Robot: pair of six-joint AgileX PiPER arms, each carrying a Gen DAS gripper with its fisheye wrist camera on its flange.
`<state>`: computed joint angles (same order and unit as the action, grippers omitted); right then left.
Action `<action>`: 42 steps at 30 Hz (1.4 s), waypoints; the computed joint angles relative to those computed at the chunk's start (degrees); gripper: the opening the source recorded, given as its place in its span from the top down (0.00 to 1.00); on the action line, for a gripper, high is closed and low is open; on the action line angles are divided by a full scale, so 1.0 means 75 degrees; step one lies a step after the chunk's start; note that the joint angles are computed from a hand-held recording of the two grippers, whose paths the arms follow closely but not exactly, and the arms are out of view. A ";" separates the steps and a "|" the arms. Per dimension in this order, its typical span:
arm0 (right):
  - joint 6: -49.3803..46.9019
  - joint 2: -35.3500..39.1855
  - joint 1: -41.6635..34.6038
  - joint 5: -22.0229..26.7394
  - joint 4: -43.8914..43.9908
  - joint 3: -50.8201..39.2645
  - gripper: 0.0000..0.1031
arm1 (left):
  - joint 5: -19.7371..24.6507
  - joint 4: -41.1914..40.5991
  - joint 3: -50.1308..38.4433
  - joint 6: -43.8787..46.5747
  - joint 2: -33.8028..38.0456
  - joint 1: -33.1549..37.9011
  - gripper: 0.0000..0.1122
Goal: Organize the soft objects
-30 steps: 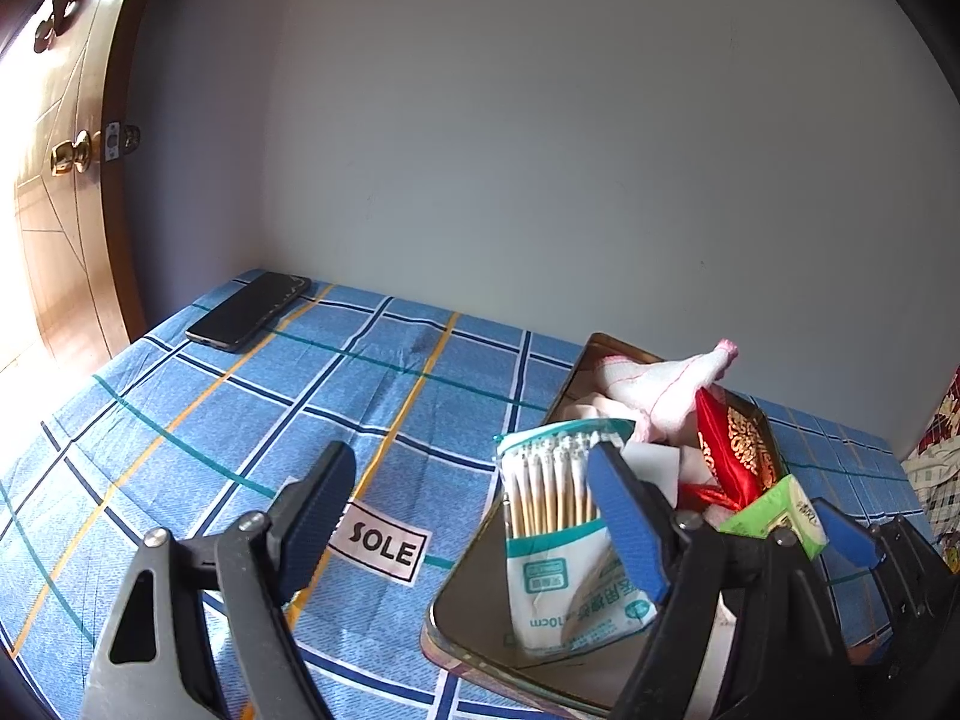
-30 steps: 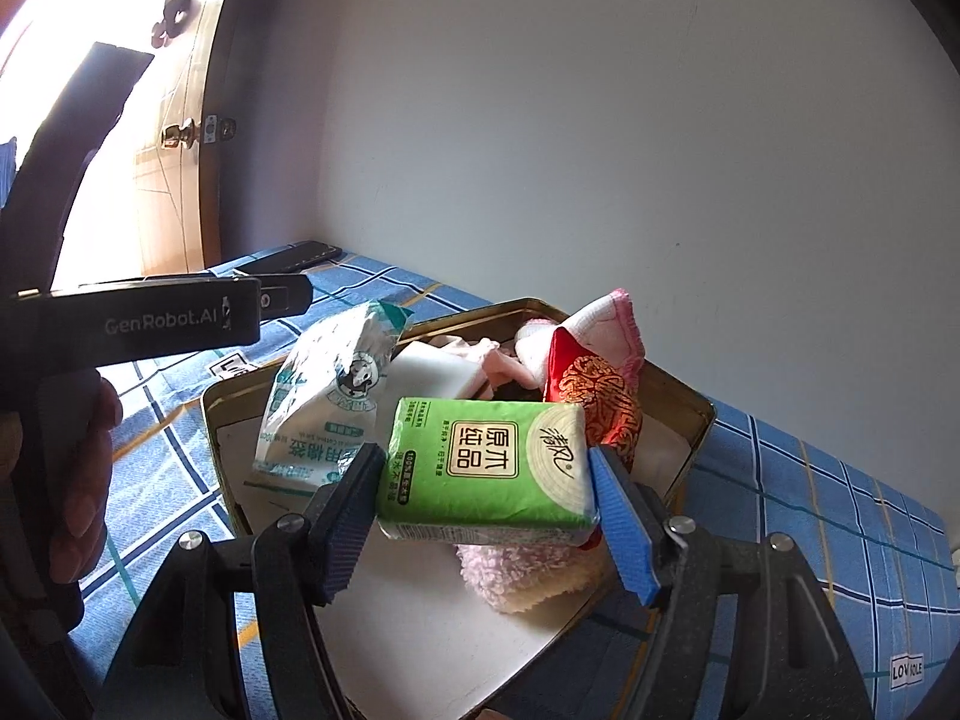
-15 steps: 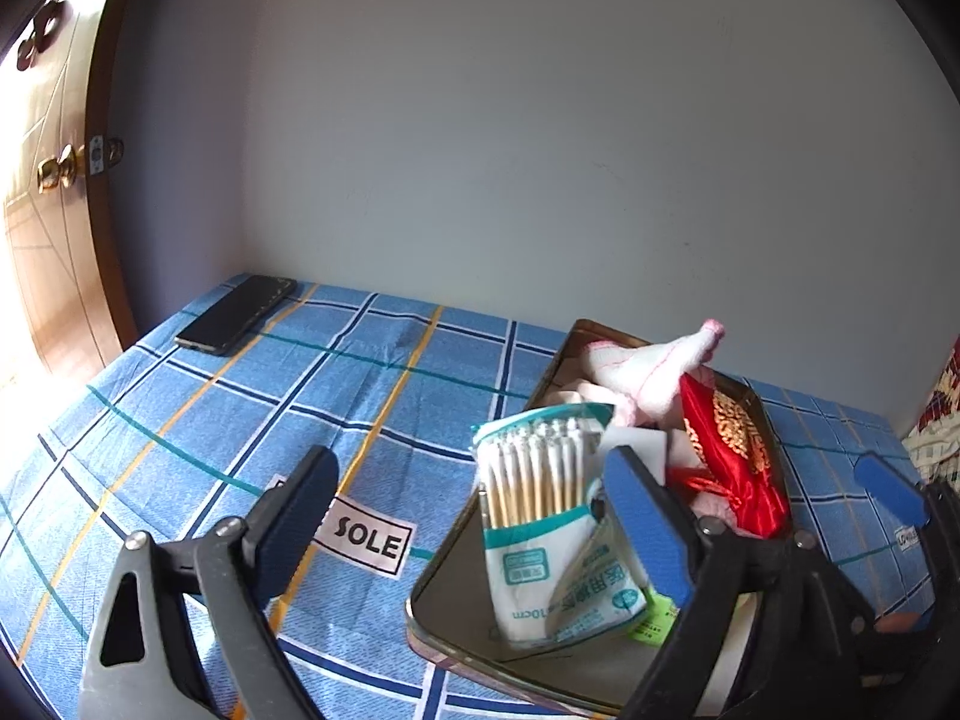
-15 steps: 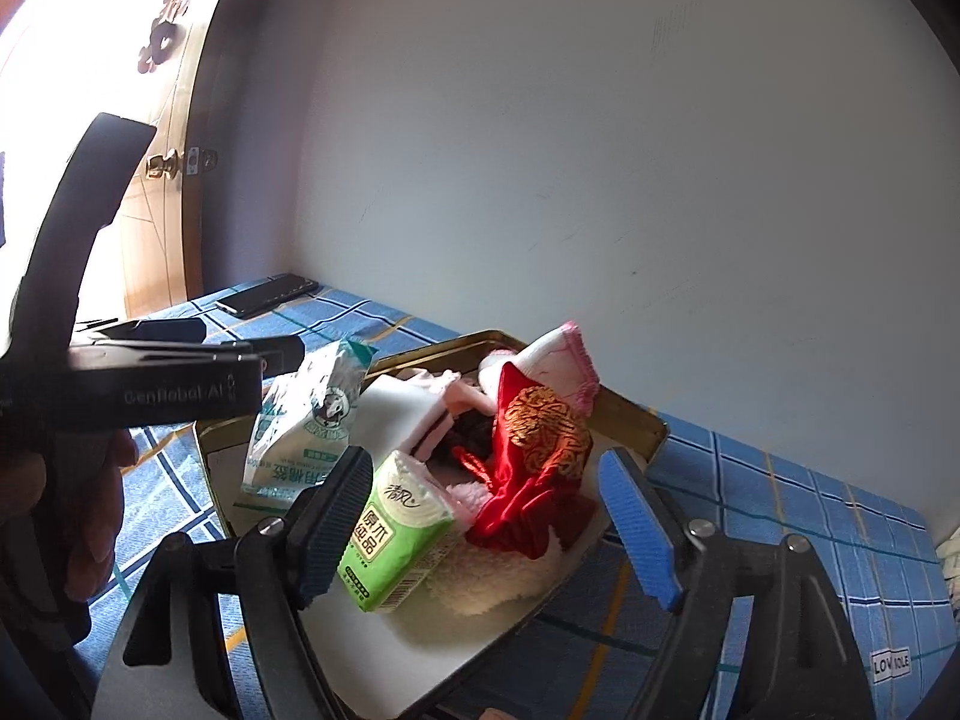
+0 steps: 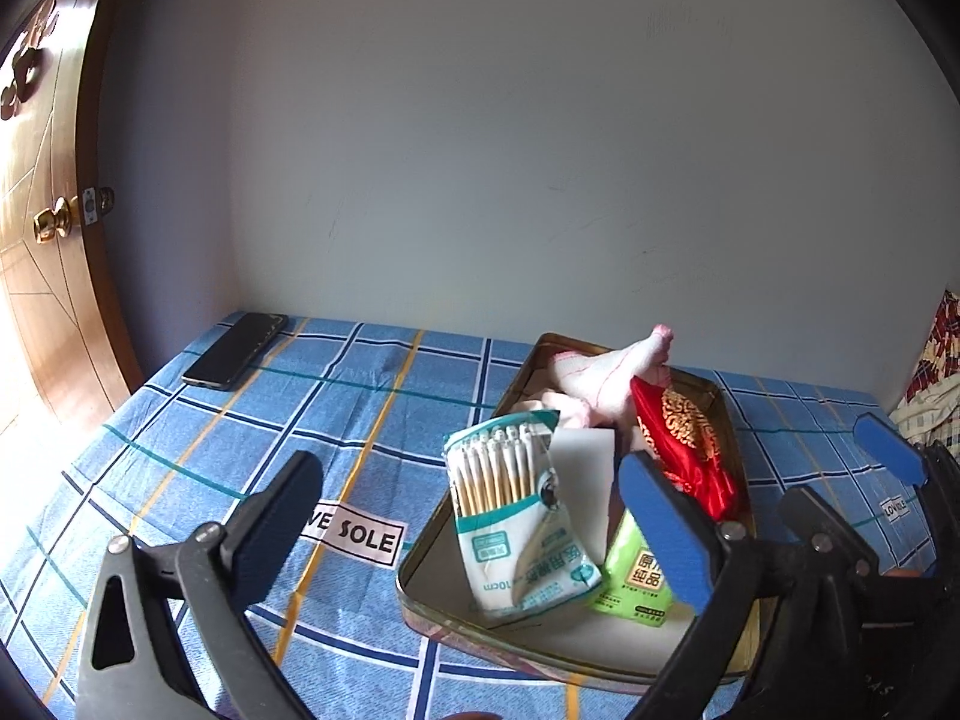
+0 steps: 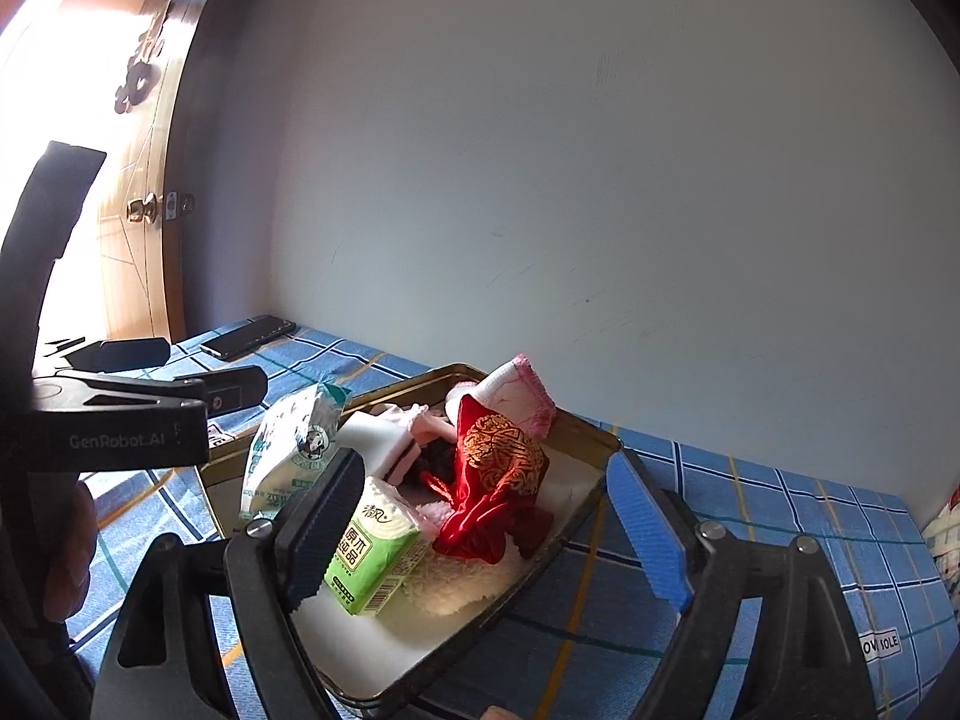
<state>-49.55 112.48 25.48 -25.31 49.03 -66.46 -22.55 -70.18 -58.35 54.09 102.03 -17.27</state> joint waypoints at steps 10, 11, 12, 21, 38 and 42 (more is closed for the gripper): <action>0.0420 -0.0190 -0.0026 -0.0138 -0.0302 0.0224 0.17 | -0.0076 -0.0489 0.0079 0.0580 -0.0211 -0.0263 0.09; 0.0454 -0.0202 -0.0025 -0.0155 -0.0326 0.0247 0.17 | -0.0106 -0.0524 0.0075 0.0604 -0.0207 -0.0290 0.09; 0.0485 -0.0212 -0.0025 -0.0169 -0.0345 0.0269 0.17 | -0.0117 -0.0565 0.0071 0.0635 -0.0205 -0.0305 0.09; 0.0613 -0.0311 -0.0043 -0.0230 -0.0443 0.0400 0.17 | -0.0046 -0.0933 0.0030 0.0971 -0.0223 -0.0371 0.09; 0.0707 -0.0353 -0.0088 -0.0191 -0.0480 0.0355 0.17 | 0.0141 -0.1509 -0.0183 0.1607 -0.0161 -0.0291 0.09; 0.0718 -0.0274 -0.0113 -0.0140 -0.0489 0.0251 0.17 | 0.0204 -0.1572 -0.0207 0.1683 -0.0123 -0.0240 0.09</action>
<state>-44.16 110.42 24.63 -26.36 45.36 -64.58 -21.02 -81.97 -59.90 66.72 101.11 -19.07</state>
